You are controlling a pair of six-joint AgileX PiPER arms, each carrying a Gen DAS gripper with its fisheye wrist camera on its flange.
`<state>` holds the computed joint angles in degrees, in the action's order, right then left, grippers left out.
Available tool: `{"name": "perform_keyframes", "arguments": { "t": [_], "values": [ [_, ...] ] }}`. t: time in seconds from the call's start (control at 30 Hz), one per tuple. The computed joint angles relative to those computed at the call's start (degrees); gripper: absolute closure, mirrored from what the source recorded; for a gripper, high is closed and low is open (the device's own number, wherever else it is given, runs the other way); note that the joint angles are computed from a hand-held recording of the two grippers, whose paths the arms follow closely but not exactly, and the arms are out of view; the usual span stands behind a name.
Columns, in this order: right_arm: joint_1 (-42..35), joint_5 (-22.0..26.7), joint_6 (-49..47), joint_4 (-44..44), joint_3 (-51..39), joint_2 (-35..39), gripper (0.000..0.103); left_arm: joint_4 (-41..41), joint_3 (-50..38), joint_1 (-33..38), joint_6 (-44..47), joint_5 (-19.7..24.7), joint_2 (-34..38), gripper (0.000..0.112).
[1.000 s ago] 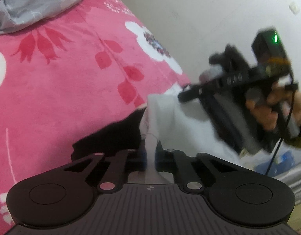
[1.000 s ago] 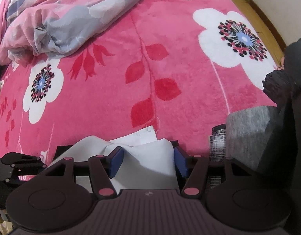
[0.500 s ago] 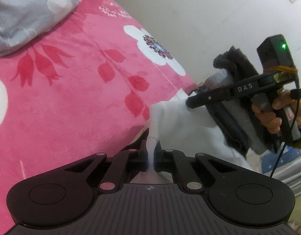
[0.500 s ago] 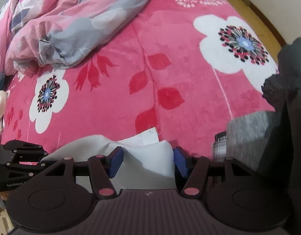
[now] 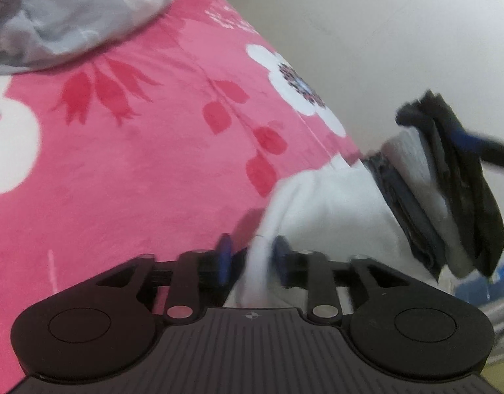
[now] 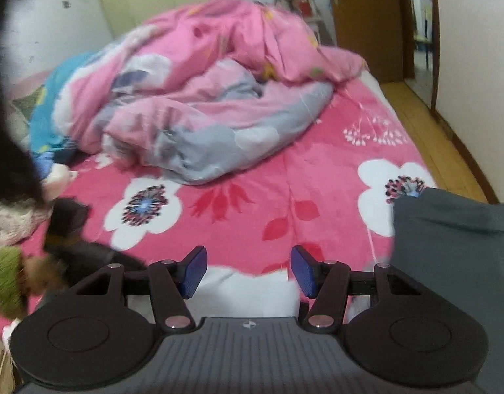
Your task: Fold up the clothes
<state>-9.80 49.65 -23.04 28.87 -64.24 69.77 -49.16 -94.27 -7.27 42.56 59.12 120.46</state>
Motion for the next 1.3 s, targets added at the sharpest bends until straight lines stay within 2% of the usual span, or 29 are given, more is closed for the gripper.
{"name": "perform_keyframes", "arguments": {
  "t": [0.1, 0.2, 0.23, 0.3, 0.37, 0.43, 0.5, 0.6, 0.67, 0.77, 0.9, 1.03, 1.13, 1.2, 1.3],
  "values": [
    [-3.0, 6.6, 1.5, -2.3, 1.7, -7.4, 0.048, 0.6, 3.5, 0.7, -1.7, -3.4, -4.3, 0.077],
    [-4.6, 12.1, 3.0, -4.3, 3.5, -13.7, 0.053, -1.3, 10.6, 1.6, -0.1, -7.1, -12.7, 0.077],
    [-4.6, 13.8, 3.8, -4.7, 4.5, -15.5, 0.057, -2.8, 13.0, 1.7, 2.1, -6.3, -15.9, 0.077],
    [-4.5, 17.4, 5.8, -5.5, 6.4, -18.8, 0.067, -6.2, 17.0, 1.0, 6.6, -0.4, -20.7, 0.077],
    [-1.8, 18.9, 9.0, -7.5, 8.7, -21.1, 0.072, -8.7, 20.2, -0.3, 9.8, 5.5, -24.9, 0.077],
    [2.4, 18.0, 11.5, -9.4, 12.1, -22.9, 0.079, -8.4, 24.4, -3.6, 11.1, 8.7, -26.9, 0.077],
    [5.3, 16.4, 10.8, -9.9, 16.0, -24.5, 0.082, -6.0, 28.4, -7.7, 10.5, 9.4, -27.6, 0.077],
    [8.0, 13.5, 9.4, -12.2, 22.5, -24.6, 0.086, 0.4, 33.8, -12.2, 8.6, 4.1, -27.7, 0.079],
    [11.4, 12.1, 12.1, -16.7, 25.2, -23.9, 0.088, -0.6, 35.2, -11.5, 9.2, 3.4, -26.8, 0.079],
    [15.0, 10.7, 13.5, -19.4, 23.7, -24.1, 0.089, -1.7, 34.5, -10.7, 7.3, 4.2, -25.7, 0.079],
    [21.6, 7.8, 16.4, -23.0, 20.2, -24.1, 0.089, -2.3, 37.2, -11.2, 6.1, 2.5, -28.0, 0.079],
    [27.4, -3.1, 25.2, -32.1, 23.7, -18.9, 0.089, -4.0, 40.7, -11.8, 3.7, -0.5, -30.6, 0.078],
    [30.5, -3.7, 35.4, -41.9, 24.8, -14.0, 0.091, -5.3, 43.1, -12.3, 2.9, -2.6, -32.5, 0.078],
    [32.3, -4.9, 36.3, -42.4, 24.1, -15.5, 0.091, -5.8, 44.1, -12.6, 2.4, -3.8, -33.4, 0.078],
    [38.9, -7.1, 44.9, -52.6, 23.7, -16.1, 0.091, -7.3, 46.3, -12.9, 2.6, -5.5, -34.8, 0.078]
  ]
}}
